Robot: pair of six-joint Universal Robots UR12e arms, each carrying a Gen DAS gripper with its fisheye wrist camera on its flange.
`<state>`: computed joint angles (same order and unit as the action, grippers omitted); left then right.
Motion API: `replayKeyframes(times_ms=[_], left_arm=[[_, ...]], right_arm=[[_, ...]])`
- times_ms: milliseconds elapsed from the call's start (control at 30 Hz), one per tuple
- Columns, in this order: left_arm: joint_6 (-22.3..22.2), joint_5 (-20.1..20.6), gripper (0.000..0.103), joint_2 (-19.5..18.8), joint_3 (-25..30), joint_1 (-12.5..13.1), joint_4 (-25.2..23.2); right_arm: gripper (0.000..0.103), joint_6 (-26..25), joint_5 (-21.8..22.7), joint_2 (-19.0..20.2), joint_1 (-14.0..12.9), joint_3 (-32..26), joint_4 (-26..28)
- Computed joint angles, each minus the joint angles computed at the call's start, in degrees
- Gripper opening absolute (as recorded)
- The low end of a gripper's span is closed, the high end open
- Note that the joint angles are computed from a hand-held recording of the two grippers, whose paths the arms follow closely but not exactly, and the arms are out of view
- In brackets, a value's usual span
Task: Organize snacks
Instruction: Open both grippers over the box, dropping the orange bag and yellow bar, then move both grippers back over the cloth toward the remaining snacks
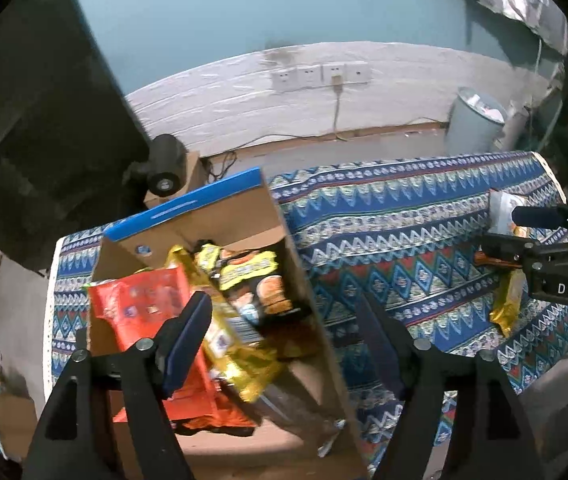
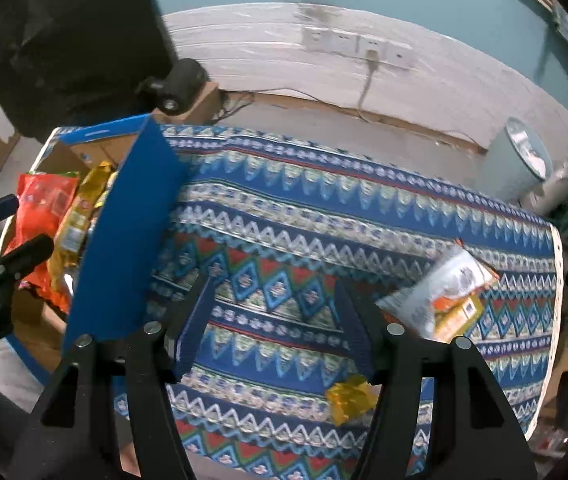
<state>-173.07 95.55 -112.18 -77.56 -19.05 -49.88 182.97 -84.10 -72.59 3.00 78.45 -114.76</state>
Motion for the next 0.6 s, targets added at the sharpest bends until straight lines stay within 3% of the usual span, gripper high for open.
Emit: replayKeyframes(times_ms=[200,400,600], left_arm=[[1.01,-0.1,0.081,-1.06,1.12,-1.56,-0.85],[1.14,-1.16,0.081,-2.76,2.6,-3.1,-2.88],[1.77,-1.83,0.081,-4.6,3.77,-4.44,-4.45]], right_arm=[[0.075,1.78,-0.34,-1.8,-1.69,2.84,-1.01],[0.075,3.07,-1.57,-2.8,-2.95,5.18,-0.18],[0.075,4.95,-6.15,-3.16,-3.53,7.41,2.41]])
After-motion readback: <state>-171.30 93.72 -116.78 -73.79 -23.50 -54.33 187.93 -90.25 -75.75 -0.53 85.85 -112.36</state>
